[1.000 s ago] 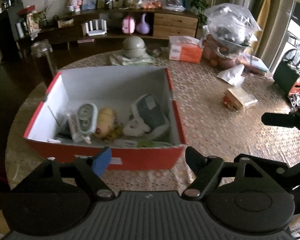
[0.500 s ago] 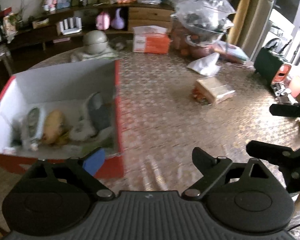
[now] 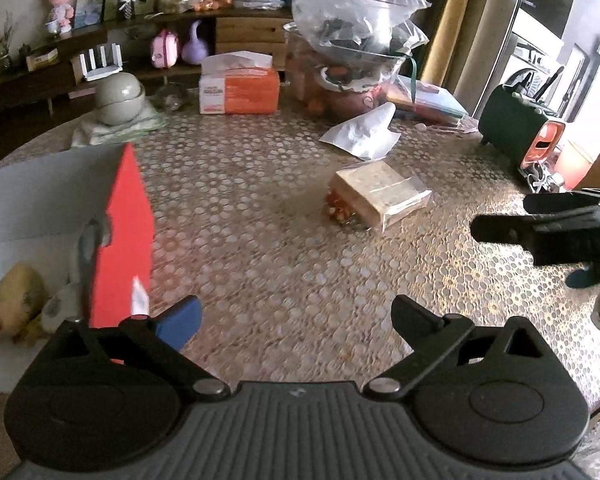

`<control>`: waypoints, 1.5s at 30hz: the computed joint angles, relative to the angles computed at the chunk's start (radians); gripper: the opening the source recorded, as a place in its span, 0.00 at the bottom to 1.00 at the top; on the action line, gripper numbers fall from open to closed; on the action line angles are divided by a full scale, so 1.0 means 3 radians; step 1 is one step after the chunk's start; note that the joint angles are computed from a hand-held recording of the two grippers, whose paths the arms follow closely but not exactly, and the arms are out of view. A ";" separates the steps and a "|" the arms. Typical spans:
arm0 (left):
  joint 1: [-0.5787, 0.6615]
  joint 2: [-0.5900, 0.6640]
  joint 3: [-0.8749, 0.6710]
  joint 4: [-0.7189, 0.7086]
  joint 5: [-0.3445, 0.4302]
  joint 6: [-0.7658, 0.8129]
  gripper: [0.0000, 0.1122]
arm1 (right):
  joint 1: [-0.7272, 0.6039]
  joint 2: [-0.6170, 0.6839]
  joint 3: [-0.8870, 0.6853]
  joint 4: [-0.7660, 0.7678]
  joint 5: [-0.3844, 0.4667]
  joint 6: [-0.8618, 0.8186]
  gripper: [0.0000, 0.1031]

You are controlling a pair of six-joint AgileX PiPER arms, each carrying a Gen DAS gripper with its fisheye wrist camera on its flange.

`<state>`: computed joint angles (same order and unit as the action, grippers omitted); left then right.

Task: Organize objects
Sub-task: 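Withdraw both grippers from the shoebox back over the table, then grasp the red dragon keychain with the left gripper while the right gripper grasps the bagged bread block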

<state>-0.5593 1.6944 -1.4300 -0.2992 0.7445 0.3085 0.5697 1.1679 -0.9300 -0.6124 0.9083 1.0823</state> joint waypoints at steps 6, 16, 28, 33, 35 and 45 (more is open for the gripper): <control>-0.0188 0.0398 -0.0294 0.0181 -0.0122 -0.0177 0.90 | -0.0624 0.0371 -0.0111 0.0216 -0.0310 -0.0323 0.99; -0.0267 0.1046 -0.0905 0.0170 0.0027 -0.0263 0.90 | -0.1180 0.1293 -0.0694 0.0356 -0.0589 -0.0556 0.99; -0.0291 0.1536 -0.1475 0.0313 0.0206 -0.0556 0.90 | -0.1316 0.2279 -0.1614 0.0301 -0.0360 -0.0246 0.99; -0.0281 0.1632 -0.1575 0.0372 0.0234 -0.0634 0.90 | -0.1293 0.2501 -0.1825 0.0310 -0.0221 -0.0318 0.99; -0.0273 0.1655 -0.1601 0.0393 0.0239 -0.0654 0.90 | -0.1259 0.2550 -0.1843 0.0227 -0.0149 -0.0307 0.99; -0.0287 0.1679 -0.1585 0.0338 0.0155 -0.0564 0.90 | -0.1399 0.2029 -0.1154 0.0336 -0.0491 -0.0602 0.99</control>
